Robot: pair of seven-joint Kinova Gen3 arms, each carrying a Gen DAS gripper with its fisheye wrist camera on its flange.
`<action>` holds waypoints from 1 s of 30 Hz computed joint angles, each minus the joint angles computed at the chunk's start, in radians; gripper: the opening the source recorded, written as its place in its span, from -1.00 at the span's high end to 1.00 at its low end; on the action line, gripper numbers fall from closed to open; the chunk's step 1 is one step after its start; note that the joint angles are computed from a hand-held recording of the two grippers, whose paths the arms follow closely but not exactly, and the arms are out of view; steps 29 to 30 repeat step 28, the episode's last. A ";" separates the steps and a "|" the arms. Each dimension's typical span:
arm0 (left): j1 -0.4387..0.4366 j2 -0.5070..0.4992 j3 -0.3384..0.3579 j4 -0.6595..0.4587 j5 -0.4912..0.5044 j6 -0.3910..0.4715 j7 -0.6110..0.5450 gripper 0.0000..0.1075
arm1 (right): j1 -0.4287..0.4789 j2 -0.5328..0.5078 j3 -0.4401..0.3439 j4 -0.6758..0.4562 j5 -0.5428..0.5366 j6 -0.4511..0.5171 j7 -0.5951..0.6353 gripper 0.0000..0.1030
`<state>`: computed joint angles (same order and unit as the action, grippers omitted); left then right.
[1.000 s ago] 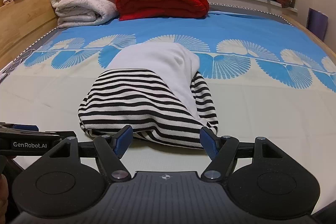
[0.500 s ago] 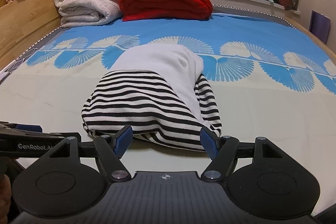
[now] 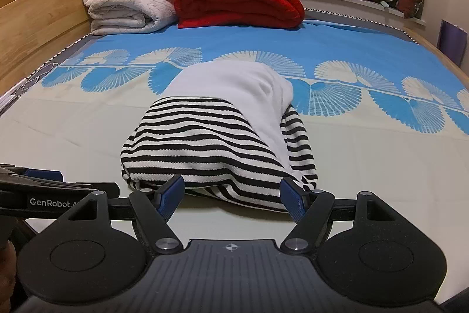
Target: Fold small clothes
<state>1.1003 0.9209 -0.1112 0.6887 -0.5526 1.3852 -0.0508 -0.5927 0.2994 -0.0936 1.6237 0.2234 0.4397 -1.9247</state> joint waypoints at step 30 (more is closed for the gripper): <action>-0.001 0.000 -0.001 0.002 -0.004 -0.010 -0.007 -0.75 | -0.004 0.006 -0.002 -0.004 -0.001 0.004 0.015 -0.43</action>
